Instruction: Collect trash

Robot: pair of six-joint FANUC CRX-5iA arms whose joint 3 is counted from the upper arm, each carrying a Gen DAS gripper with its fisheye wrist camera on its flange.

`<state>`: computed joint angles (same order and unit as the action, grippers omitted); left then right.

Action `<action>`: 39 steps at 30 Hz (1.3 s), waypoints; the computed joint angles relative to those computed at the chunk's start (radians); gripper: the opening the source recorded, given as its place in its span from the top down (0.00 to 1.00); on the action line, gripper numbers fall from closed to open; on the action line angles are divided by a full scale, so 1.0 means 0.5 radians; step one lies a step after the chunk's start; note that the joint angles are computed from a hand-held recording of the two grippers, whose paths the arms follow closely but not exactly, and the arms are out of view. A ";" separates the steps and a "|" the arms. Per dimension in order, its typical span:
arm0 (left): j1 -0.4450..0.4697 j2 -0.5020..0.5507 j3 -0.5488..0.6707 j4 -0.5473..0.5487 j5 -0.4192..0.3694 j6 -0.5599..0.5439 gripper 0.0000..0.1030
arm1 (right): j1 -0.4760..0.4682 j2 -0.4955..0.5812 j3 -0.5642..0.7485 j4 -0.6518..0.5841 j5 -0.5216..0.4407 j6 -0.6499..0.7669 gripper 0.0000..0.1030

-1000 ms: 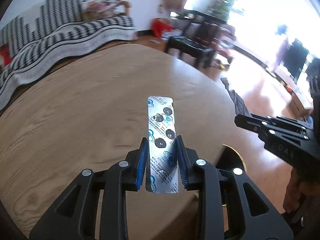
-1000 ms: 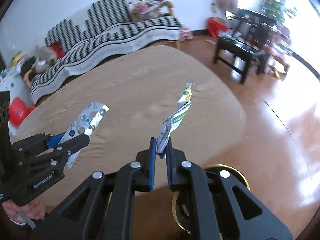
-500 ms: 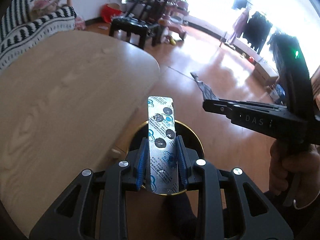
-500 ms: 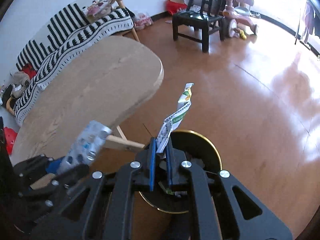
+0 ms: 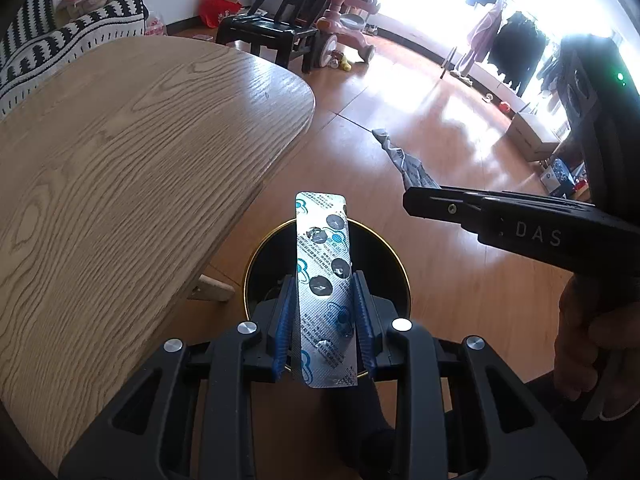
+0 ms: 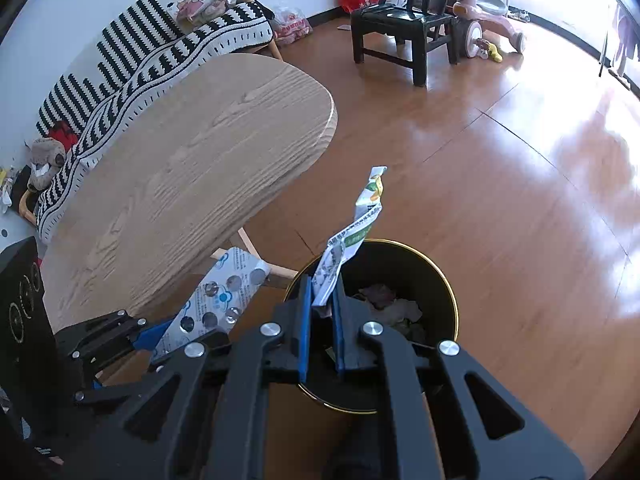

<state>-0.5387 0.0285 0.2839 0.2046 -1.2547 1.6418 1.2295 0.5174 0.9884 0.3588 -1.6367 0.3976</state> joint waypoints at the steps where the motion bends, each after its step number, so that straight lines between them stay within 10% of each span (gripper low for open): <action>1: -0.003 0.007 0.007 -0.001 0.001 0.001 0.73 | 0.002 0.000 0.001 0.005 -0.001 -0.002 0.90; 23: -0.068 0.085 0.066 -0.002 0.009 0.007 0.71 | -0.002 -0.086 -0.147 -0.010 0.052 -0.072 0.90; 25: -0.077 0.095 0.070 -0.007 0.017 0.007 0.43 | -0.009 -0.093 -0.158 -0.026 0.049 -0.089 0.77; 27: -0.074 0.083 0.050 -0.008 0.043 0.027 0.35 | -0.003 -0.116 -0.197 -0.007 0.070 -0.126 0.32; 39: -0.016 -0.055 -0.007 -0.017 0.080 0.061 0.12 | 0.040 -0.004 0.005 0.140 0.067 -0.064 0.17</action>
<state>-0.5468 0.0010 0.2802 0.1962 -1.2148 1.6726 1.2496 0.5152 0.9911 0.4286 -1.6031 0.3655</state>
